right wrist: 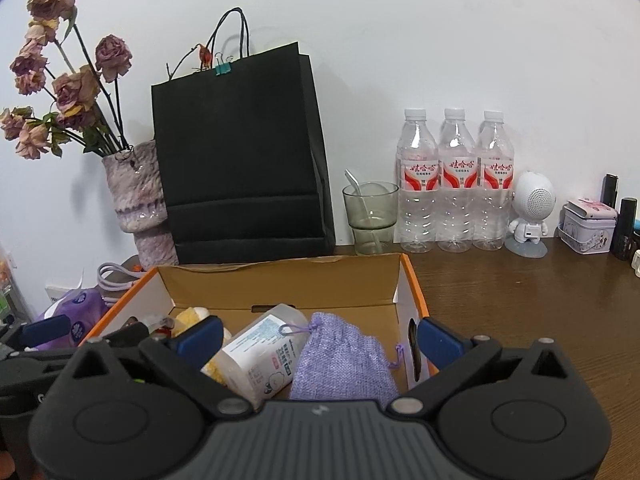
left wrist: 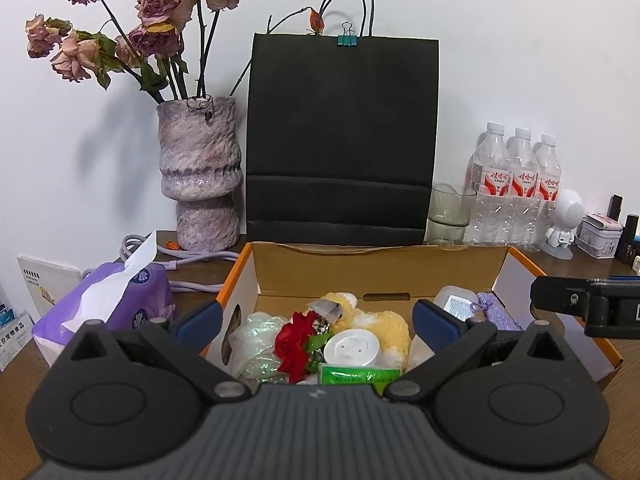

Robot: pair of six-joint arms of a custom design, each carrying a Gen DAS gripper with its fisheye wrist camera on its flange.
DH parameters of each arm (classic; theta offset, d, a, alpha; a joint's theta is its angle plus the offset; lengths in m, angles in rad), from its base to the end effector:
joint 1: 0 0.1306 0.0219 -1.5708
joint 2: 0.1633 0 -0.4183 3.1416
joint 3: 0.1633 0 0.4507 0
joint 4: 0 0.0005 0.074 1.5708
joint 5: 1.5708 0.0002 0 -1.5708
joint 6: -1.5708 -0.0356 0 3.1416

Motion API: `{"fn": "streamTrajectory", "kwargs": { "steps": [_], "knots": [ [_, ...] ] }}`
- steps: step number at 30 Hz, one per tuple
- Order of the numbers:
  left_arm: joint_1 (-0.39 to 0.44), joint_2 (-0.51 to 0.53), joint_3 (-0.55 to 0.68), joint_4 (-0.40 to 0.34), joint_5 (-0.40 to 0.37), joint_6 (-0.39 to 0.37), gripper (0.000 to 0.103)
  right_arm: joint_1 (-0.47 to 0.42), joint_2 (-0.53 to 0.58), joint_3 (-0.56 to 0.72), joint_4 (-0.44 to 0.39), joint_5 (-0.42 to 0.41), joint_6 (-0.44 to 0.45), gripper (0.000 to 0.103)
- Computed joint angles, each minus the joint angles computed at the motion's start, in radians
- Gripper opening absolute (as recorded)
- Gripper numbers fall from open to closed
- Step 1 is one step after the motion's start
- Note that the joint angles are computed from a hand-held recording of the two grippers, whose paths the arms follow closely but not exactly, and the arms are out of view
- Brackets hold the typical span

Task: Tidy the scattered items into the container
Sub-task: 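Lift both open tools out of the box and move back to the items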

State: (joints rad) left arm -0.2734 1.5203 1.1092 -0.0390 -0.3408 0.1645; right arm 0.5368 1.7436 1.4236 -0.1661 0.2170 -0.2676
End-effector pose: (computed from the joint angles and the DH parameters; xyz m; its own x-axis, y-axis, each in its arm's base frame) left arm 0.5605 -0.1453 0.3192 -0.4075 -0.0460 -0.9121 -0.1034 0.9946 -0.0040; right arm 0.5918 0.3426 0.3327 -0.4760 0.0172 -0.8793 -0.2177 0.9664 0.1368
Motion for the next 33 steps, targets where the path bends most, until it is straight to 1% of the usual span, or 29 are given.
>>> {"fn": "streamTrajectory", "kwargs": {
  "steps": [18,25,33],
  "knots": [
    [-0.005,-0.017,-0.017,0.013,-0.001,0.004,0.103,0.002,-0.011,-0.004,-0.001,-0.005,0.006,0.103],
    [-0.007,-0.073,-0.063,0.012,-0.002,0.025,0.103,0.017,-0.05,-0.041,0.017,0.01,0.034,0.103],
    [-0.024,-0.167,-0.142,0.001,-0.009,0.027,0.103,0.043,-0.128,-0.127,0.021,0.041,0.048,0.103]
  ]
}}
